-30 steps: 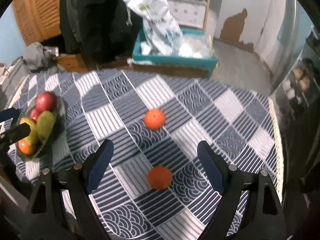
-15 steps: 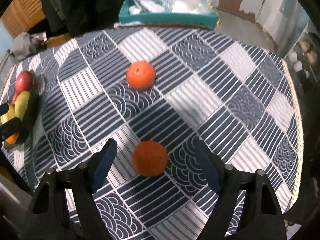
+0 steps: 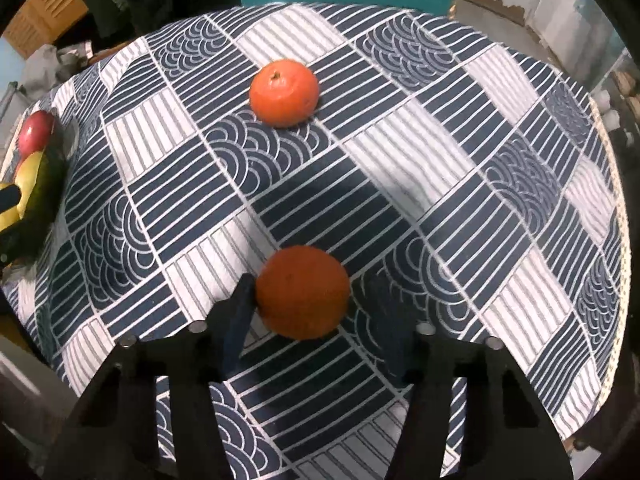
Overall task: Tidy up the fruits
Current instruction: 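Grasp a tangerine with the right tool while the left tool grasps the other tangerine, then carry the tangerine with the right tool while the left tool carries its tangerine to the bowl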
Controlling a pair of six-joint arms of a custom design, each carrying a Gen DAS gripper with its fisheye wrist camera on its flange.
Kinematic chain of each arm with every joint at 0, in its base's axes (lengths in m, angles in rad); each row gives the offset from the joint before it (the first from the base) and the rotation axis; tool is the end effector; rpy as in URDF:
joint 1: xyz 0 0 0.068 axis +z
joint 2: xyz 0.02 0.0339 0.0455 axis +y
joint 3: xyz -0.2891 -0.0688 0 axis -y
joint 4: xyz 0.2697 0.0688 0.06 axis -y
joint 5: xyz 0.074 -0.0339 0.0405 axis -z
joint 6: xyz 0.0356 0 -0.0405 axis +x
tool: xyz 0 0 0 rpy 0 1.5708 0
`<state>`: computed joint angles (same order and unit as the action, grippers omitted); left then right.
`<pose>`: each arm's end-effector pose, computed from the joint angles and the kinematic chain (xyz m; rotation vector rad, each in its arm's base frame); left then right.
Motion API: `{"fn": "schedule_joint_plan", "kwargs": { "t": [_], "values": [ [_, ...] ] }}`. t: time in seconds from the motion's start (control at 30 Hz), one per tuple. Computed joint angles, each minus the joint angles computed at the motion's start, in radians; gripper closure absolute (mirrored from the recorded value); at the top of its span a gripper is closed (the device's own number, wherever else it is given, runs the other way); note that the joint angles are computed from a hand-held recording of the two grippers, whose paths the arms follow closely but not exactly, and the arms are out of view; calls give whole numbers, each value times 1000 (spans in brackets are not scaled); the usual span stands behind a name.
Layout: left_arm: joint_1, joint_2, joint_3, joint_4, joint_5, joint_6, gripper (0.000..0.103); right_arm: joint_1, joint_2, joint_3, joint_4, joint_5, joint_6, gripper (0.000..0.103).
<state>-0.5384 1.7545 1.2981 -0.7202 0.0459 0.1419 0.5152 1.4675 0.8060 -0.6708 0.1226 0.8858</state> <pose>0.3283 -0.1980 0.2316 0.9324 2.5968 -0.1706 0.2333 0.1271 0.1765 0.5513 2.8263 0.0873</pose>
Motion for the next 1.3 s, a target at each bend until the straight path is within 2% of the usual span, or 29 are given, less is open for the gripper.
{"fn": "schedule_joint_plan", "kwargs": {
  "t": [0.03,0.13,0.37,0.57,0.77,1.0,1.3],
  "values": [
    [-2,2,2,1,0,0,15,0,-5,-6,9,-7,-1,57],
    [-14,10,10,1,-2,-4,15,8,-9,-2,2,1,-10,58],
    [-43,54,55,-4,1,-27,15,-15,-40,6,-21,59,-19,58],
    [-85,130,147,-22,28,-75,15,-97,-89,-10,-25,99,-64,58],
    [-136,192,219,-20,15,-94,15,-203,-127,-20,-26,132,-133,58],
    [-185,273,310,-25,27,-110,15,-305,-127,-10,-9,139,-209,59],
    [-225,392,429,-35,55,-114,15,-359,-116,-4,9,133,-232,59]
  ]
}}
